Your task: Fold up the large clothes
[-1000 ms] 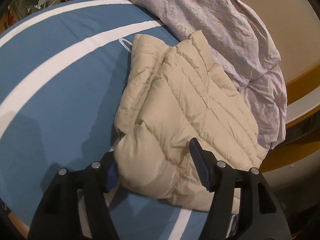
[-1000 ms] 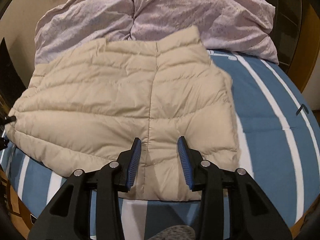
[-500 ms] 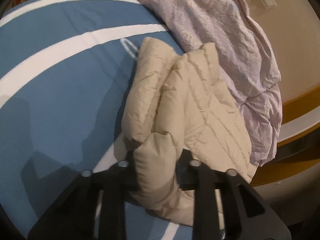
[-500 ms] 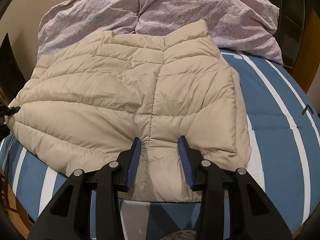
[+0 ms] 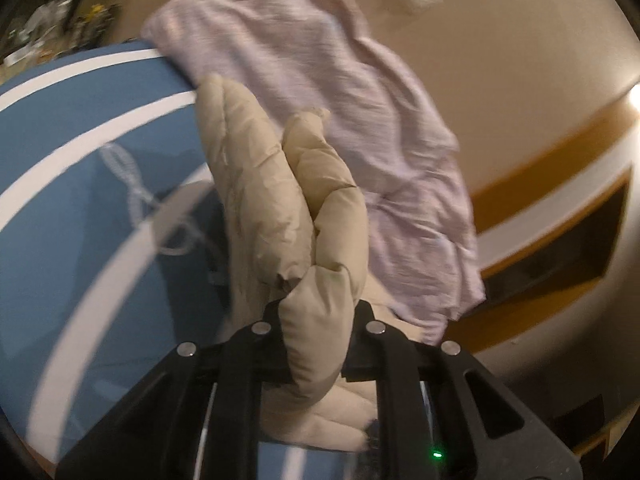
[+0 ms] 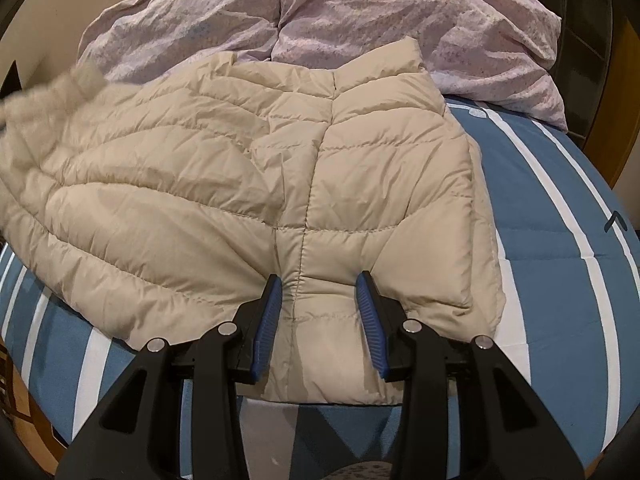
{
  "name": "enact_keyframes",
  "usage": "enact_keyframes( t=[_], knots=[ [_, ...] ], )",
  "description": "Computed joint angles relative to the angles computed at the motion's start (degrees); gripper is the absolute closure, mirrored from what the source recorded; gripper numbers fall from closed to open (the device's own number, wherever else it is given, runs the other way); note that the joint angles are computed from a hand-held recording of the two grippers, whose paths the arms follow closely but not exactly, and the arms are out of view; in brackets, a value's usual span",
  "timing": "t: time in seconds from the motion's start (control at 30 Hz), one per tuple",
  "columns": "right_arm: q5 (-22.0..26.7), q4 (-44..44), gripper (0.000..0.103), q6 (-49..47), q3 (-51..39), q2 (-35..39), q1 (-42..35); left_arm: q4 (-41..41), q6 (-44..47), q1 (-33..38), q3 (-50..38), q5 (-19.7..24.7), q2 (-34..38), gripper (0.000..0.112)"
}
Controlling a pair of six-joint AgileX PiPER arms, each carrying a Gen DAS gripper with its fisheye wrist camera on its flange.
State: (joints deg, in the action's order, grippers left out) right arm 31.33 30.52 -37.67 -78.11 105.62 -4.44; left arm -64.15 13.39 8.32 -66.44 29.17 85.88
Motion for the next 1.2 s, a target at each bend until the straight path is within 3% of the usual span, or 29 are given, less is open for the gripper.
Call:
enact_keyframes(
  t=[0.23, 0.5, 0.87, 0.97, 1.1, 1.2],
  knots=[
    [-0.67, -2.98, 0.062, 2.54, -0.25, 0.18, 1.0, 4.34, -5.46, -10.63, -8.91, -0.66, 1.37, 0.099],
    [0.15, -1.41, 0.062, 1.02, -0.63, 0.45, 0.42, 13.78, -15.59, -21.88, -21.32, -0.21, 9.01, 0.099],
    [4.57, 6.3, 0.061, -4.28, -2.53, 1.96, -2.41, 24.15, -28.5, -30.03, -41.24, 5.03, 25.71, 0.099],
    [6.08, 8.88, 0.061, -5.98, -3.09, 2.54, -3.39, 22.89, -27.34, -31.06, -40.38, 5.1, 26.45, 0.099],
    [8.53, 12.69, 0.061, -8.02, -3.95, 3.4, -5.03, 23.72, -29.25, -32.11, -46.9, 8.62, 31.91, 0.098],
    [11.4, 17.89, 0.061, -10.84, -4.32, 4.28, -7.22, 23.22, -30.61, -32.45, -55.23, 14.61, 38.18, 0.094]
  ],
)
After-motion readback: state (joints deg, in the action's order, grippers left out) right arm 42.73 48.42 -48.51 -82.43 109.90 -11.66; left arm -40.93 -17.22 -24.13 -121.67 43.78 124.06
